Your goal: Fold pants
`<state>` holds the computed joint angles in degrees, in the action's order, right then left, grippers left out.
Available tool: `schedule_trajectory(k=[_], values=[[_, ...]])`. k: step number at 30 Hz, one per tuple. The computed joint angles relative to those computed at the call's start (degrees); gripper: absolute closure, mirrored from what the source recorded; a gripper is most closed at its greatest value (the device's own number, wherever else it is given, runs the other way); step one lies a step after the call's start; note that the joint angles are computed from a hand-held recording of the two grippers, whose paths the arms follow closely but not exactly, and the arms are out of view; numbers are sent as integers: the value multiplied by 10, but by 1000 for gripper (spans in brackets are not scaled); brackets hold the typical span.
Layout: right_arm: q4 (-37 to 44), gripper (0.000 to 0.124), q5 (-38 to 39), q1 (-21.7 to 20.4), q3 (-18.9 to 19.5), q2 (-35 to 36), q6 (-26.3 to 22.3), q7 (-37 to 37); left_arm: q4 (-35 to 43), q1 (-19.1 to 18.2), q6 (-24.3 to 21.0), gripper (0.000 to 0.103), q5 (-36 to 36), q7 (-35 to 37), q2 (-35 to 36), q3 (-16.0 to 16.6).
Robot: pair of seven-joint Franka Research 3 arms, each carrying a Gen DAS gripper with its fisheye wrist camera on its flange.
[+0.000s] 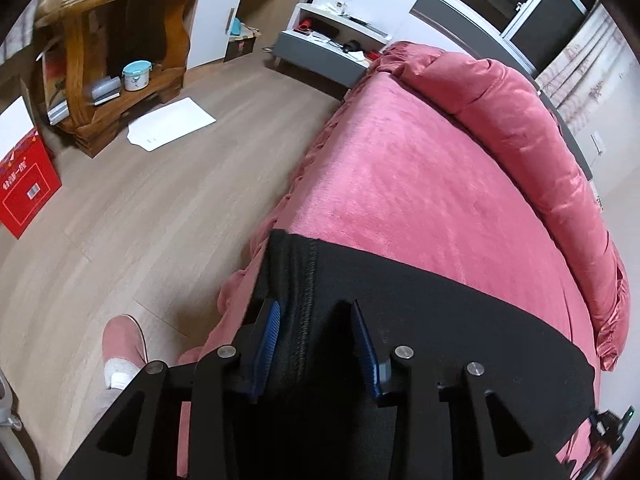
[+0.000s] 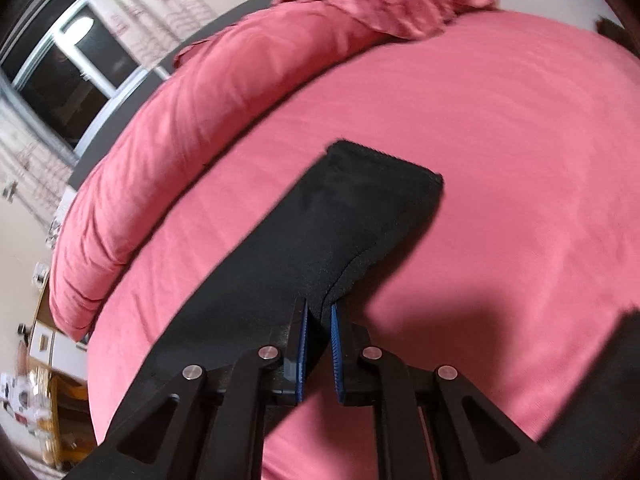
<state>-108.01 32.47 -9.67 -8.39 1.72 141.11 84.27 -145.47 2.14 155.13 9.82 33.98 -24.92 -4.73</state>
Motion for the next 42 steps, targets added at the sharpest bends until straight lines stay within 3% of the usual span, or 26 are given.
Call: schedule_trajectory(k=[3, 5, 8, 10, 12, 14, 16, 18, 20, 22, 24, 25, 27, 29, 33, 37, 42], values=[[-33, 114, 2, -4, -4, -7, 0, 16, 1, 9, -19, 66, 11, -15, -4, -8], [-37, 112, 14, -3, -3, -9, 11, 2, -1, 1, -22, 66, -4, -9, -5, 5], [-34, 100, -57, 3, 1, -21, 10, 40, 0, -2, -25, 63, -20, 1, -9, 18], [-62, 97, -116, 9, 7, -50, 57, 67, -5, 8, -7, 59, -22, -8, -12, 18], [-97, 86, -191, 12, 18, -85, 110, 102, -3, 10, 0, 49, -33, -10, -6, 26], [-128, 82, -207, 23, 27, -112, 157, 86, 8, -13, -4, 48, -76, 22, 11, 55], [-139, 81, -180, 46, 25, -122, 172, 38, 22, -35, -3, 48, -132, 61, 33, 80], [-137, 81, -95, 90, 8, -124, 158, -59, 32, -44, 6, 48, -177, 91, 52, 90], [-127, 81, -6, 122, -6, -122, 108, -150, 45, -44, 4, 48, -208, 111, 72, 90], [-120, 81, 29, 132, 1, -117, 66, -199, 50, -31, 11, 49, -211, 114, 83, 75], [-116, 81, 28, 132, 14, -111, 39, -223, 47, -21, 25, 58, -199, 117, 83, 60], [-119, 81, 16, 132, 24, -109, 33, -229, 45, -8, 23, 60, -176, 104, 80, 47], [-116, 81, 9, 133, 32, -99, 22, -235, 43, 2, 24, 77, -142, 96, 74, 32], [-115, 80, -10, 130, 41, -91, 12, -218, 36, -7, 31, 91, -137, 114, 60, 37], [-122, 80, -19, 128, 46, -98, 16, -202, 21, 0, 55, 93, -103, 99, 25, 20], [-119, 80, -15, 125, 42, -104, -2, -183, -10, -35, 90, 93, -119, 102, -31, 39], [-147, 80, 4, 129, 40, -145, -11, -177, -51, -69, 102, 94, -112, 103, -126, 35]])
